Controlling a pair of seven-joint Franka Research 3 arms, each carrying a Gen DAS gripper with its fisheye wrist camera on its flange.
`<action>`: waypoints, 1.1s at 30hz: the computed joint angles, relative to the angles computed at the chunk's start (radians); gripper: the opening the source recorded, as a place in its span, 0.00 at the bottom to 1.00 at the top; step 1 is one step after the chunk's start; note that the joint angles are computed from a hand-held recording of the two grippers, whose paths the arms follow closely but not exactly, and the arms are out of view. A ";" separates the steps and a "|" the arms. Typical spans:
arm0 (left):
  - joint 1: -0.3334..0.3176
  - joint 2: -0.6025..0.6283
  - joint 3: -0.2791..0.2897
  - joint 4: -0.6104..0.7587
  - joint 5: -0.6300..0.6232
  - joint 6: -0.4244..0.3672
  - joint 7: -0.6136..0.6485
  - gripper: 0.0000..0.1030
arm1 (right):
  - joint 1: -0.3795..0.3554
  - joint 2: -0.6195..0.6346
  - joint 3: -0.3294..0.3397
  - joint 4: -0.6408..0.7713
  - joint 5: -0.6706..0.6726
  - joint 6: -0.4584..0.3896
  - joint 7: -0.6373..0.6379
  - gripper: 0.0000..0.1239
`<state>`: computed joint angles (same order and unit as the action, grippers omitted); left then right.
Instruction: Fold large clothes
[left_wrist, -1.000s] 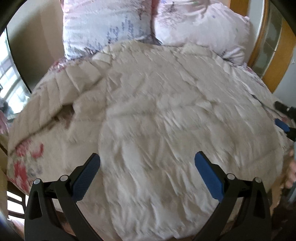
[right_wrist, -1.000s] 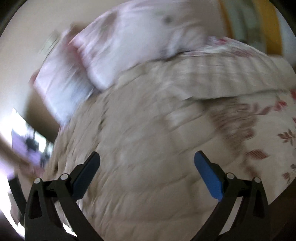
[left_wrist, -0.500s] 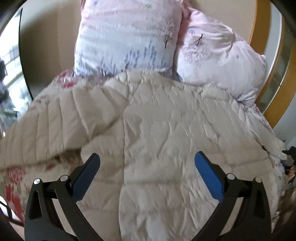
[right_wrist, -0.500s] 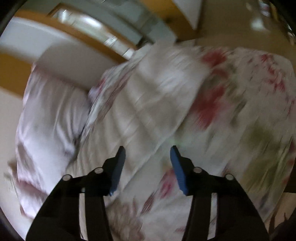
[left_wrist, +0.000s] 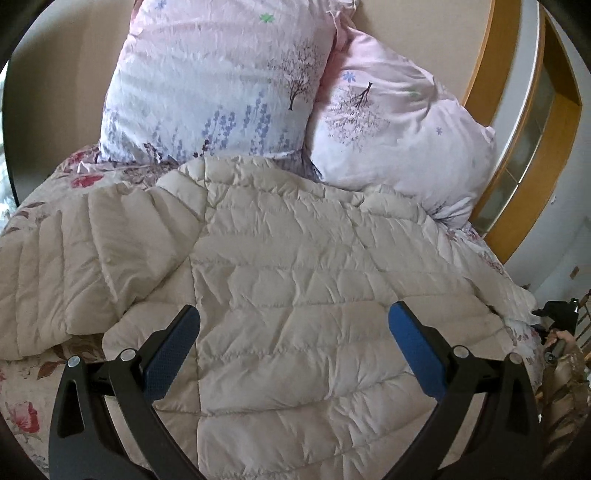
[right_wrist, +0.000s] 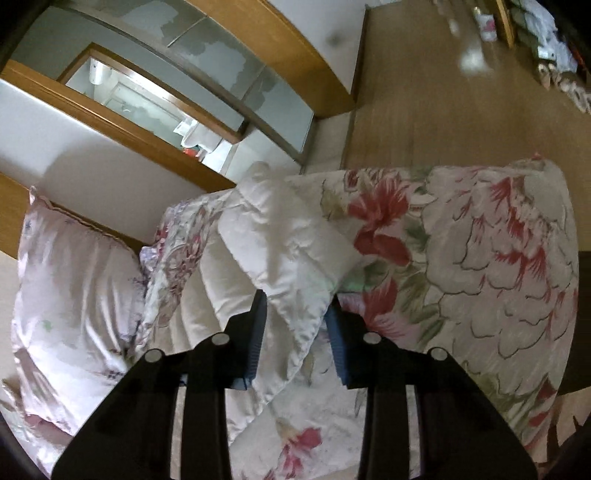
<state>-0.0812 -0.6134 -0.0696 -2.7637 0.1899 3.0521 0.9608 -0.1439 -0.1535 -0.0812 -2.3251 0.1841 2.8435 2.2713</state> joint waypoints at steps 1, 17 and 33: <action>-0.014 0.004 0.015 0.001 -0.006 -0.002 0.006 0.99 | -0.005 0.010 0.003 0.011 -0.018 -0.008 0.005 0.18; -0.259 -0.010 0.251 -0.025 -0.175 0.074 0.160 0.99 | 0.145 -0.015 0.055 0.114 -0.157 0.066 -0.180 0.03; -0.833 -0.027 0.734 0.088 -0.406 0.088 0.347 0.99 | 0.494 0.099 0.155 0.264 0.459 -0.271 -0.917 0.07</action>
